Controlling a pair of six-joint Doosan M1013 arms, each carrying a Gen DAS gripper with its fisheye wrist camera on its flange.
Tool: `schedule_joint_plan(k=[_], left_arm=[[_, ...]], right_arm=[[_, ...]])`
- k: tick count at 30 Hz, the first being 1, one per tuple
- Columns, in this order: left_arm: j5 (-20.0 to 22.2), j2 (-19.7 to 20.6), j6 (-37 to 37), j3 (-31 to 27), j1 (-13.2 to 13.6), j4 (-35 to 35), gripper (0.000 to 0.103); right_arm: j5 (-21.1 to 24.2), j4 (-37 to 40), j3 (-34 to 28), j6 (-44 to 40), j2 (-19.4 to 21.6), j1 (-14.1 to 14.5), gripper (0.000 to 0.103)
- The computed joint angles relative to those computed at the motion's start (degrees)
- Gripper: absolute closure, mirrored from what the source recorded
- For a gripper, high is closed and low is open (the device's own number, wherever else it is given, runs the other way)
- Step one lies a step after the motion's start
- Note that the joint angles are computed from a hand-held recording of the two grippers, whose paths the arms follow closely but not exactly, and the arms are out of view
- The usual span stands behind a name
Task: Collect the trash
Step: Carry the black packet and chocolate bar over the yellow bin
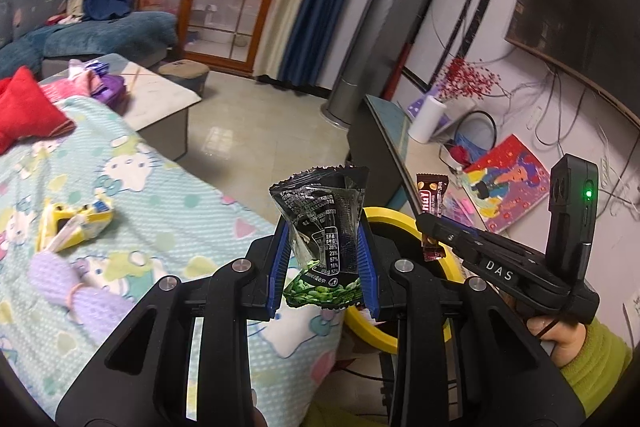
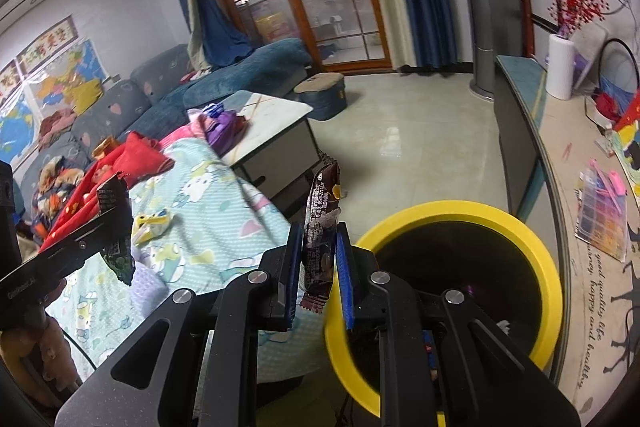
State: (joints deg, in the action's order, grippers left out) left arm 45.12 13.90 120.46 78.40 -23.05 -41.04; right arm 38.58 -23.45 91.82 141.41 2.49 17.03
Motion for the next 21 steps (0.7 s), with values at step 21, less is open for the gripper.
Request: schedule_joint_plan(k=[21], left_arm=[[2.9,2.3,3.7,-2.0,-4.6,0.0,0.079]], right_arm=[[2.2,-4.3,5.4,8.7,-3.9,-2.2,0.086]])
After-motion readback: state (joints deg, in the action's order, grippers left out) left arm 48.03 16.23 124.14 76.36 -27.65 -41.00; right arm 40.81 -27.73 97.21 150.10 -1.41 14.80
